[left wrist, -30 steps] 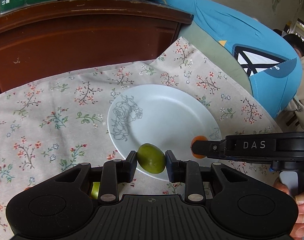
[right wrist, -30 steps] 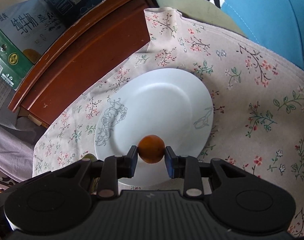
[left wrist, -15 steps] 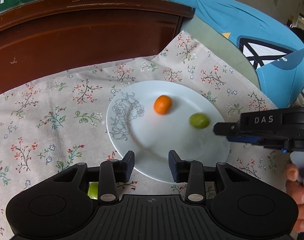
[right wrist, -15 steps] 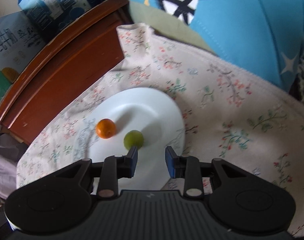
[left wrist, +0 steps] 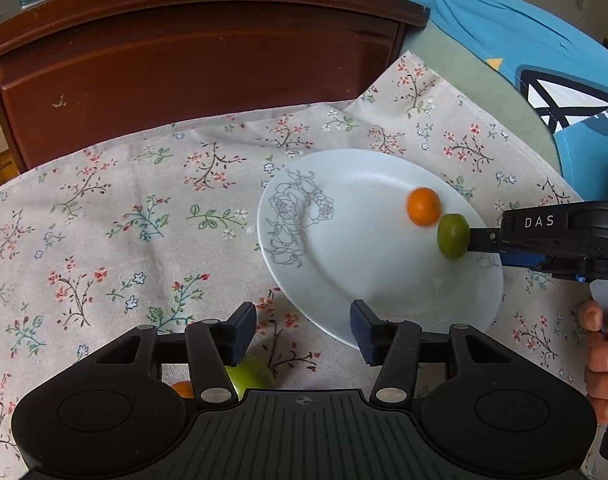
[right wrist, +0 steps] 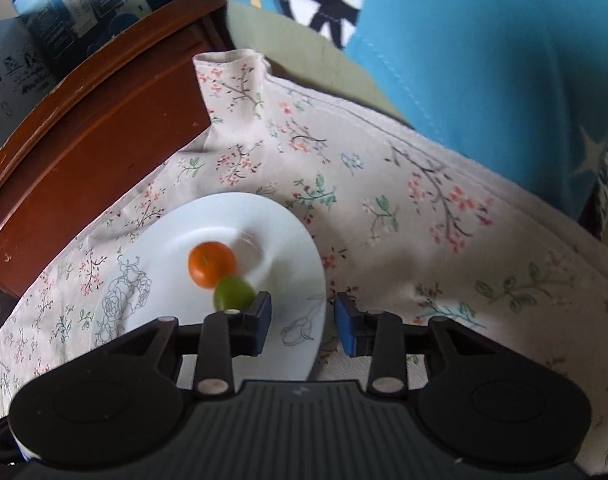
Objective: Organize fruits
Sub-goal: 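Withdraw both open tools from the plate back toward the fruit cluster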
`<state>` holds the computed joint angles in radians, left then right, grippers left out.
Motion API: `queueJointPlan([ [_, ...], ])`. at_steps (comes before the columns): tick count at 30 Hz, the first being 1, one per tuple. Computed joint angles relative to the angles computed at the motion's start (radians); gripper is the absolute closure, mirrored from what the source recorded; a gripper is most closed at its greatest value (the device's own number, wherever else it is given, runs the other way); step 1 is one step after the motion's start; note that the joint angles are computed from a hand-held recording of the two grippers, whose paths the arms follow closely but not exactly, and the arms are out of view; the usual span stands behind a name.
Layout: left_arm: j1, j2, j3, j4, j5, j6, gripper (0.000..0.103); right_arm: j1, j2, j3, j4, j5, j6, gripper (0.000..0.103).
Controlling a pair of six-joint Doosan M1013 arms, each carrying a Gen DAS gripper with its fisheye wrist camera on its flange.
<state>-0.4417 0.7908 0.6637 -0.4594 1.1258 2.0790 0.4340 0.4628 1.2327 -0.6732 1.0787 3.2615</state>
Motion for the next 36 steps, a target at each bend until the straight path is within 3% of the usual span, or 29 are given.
queueJointPlan([
  [11,0.013,0.006,-0.011,0.035,-0.005,-0.087,0.044,0.009,0.031,-0.037,-0.021,0.029,-0.177,0.067],
  [20,0.027,-0.008,0.003,0.086,-0.012,-0.144,0.042,0.02,0.04,-0.053,0.01,-0.017,-0.24,0.067],
  [30,0.039,-0.052,0.063,0.121,-0.043,-0.094,0.043,0.031,0.045,-0.074,0.061,-0.05,-0.273,0.066],
  [36,0.05,-0.097,0.114,0.121,-0.076,-0.09,0.033,0.041,0.049,-0.093,0.079,-0.024,-0.258,0.066],
])
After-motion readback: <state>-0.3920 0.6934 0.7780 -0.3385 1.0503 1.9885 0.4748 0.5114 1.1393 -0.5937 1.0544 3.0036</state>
